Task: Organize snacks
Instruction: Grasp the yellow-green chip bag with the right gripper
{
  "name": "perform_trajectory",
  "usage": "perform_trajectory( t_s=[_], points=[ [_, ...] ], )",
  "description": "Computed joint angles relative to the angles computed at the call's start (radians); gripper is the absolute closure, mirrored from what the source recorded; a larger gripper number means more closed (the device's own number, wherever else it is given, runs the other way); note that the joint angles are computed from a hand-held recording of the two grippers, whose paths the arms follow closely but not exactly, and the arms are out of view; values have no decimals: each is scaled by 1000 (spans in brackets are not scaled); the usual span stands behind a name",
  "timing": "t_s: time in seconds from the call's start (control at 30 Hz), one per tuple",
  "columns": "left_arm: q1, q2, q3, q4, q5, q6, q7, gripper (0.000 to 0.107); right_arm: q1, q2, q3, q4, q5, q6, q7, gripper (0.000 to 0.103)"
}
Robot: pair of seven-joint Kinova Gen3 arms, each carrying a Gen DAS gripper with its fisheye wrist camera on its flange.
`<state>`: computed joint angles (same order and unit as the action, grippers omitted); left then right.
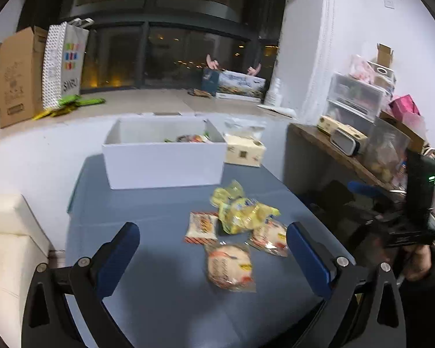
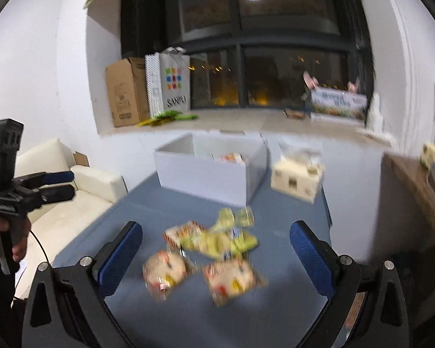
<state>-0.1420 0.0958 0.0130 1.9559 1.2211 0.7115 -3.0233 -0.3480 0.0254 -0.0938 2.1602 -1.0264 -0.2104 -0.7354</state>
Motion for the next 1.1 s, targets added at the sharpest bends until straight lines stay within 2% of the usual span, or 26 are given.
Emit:
perform_trajectory(
  t_s=[0.07,0.17,0.23,0.3,0.43,0.5,0.6,0.73,0.83,0.87,0.9,1.0,1.1],
  points=[
    [11,-2,6,4,-13,-26,14,5,38,21,-29,12,14,6,-32,0],
    [9,0,6,4,-7,-19,7,5,177,72,-153,-18,-25,57,16,0],
    [10,-2,5,5,-3,-20,4,5,269,101,-229,-45,0,106,-3,0],
    [5,1,2,3,1,-10,0,5,362,145,-293,-88,78,175,-76,0],
    [-2,11,0,-1,4,0,1,5,547,285,-417,-213,162,338,-209,0],
    [-7,18,0,-4,4,8,4,5,621,364,-472,-271,220,378,-290,0],
    [-10,27,1,-5,-3,5,15,5,640,450,-471,-349,270,404,-392,0],
    [-17,35,5,0,-2,-1,12,5,544,529,-333,-468,329,487,-542,0],
    [-23,47,5,-5,-11,-4,30,5,552,607,-337,-549,327,551,-584,1],
    [-26,50,6,-4,-8,-5,30,5,536,610,-323,-556,337,547,-593,23],
    [-30,58,6,-6,-7,-2,34,5,528,606,-325,-553,363,529,-587,53],
    [-36,80,13,-18,-24,-1,64,5,593,635,-415,-556,359,525,-534,57],
    [-34,107,25,-36,-57,-4,98,5,642,601,-497,-498,362,431,-480,59]
  ],
)
